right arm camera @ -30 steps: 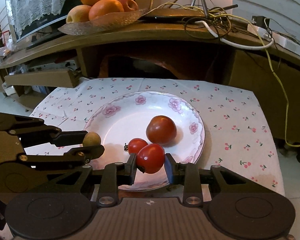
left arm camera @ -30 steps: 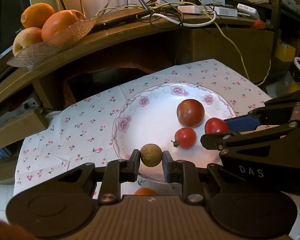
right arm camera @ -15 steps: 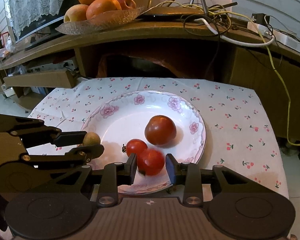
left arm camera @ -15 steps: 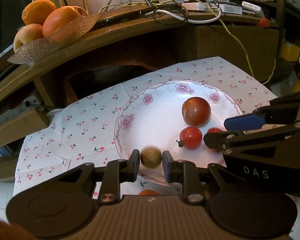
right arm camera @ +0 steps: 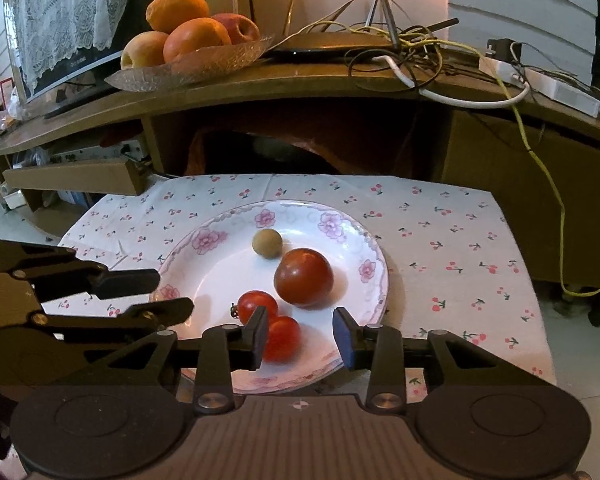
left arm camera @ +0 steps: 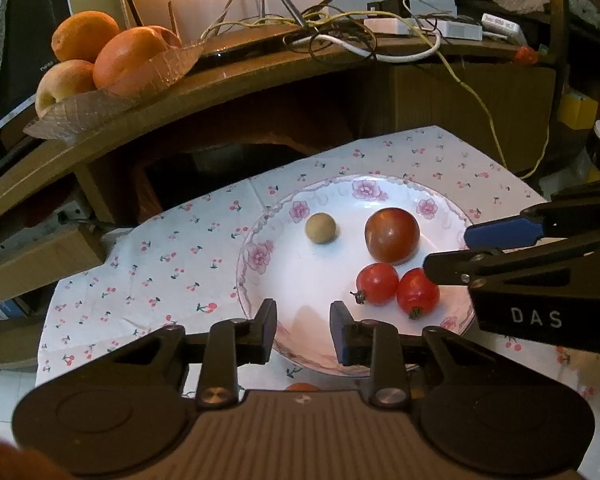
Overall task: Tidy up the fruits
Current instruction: 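Open both tools to drop the fruits into the plate, then withdraw, then grasp an orange with the left tool while the right tool grasps another orange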
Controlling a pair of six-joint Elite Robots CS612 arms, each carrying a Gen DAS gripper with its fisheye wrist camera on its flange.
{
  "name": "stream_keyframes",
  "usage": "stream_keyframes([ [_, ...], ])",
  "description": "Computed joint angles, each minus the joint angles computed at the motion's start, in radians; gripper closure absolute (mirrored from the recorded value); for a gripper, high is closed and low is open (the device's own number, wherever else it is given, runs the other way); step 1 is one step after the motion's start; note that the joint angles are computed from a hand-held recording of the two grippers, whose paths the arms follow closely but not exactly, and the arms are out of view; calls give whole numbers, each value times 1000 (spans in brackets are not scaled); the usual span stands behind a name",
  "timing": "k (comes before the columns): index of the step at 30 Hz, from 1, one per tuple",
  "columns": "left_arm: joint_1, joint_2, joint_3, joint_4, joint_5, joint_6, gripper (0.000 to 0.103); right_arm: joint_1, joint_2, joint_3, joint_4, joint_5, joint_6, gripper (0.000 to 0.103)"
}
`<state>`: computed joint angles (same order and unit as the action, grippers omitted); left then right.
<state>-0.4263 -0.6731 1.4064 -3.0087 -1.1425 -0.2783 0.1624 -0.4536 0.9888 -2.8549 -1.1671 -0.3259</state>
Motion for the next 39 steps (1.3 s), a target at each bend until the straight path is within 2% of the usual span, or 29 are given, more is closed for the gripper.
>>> stream_keyframes([
  [7, -1, -15, 21, -27, 2, 8, 61, -6, -8, 14, -7, 6, -3, 66],
  [24, -1, -51, 93, -80, -29, 41, 61, -11, -19, 34, -1, 31, -11, 63],
  [39, 3, -78, 146, -94, -67, 63, 60, -19, -50, 88, 41, 76, -72, 61],
])
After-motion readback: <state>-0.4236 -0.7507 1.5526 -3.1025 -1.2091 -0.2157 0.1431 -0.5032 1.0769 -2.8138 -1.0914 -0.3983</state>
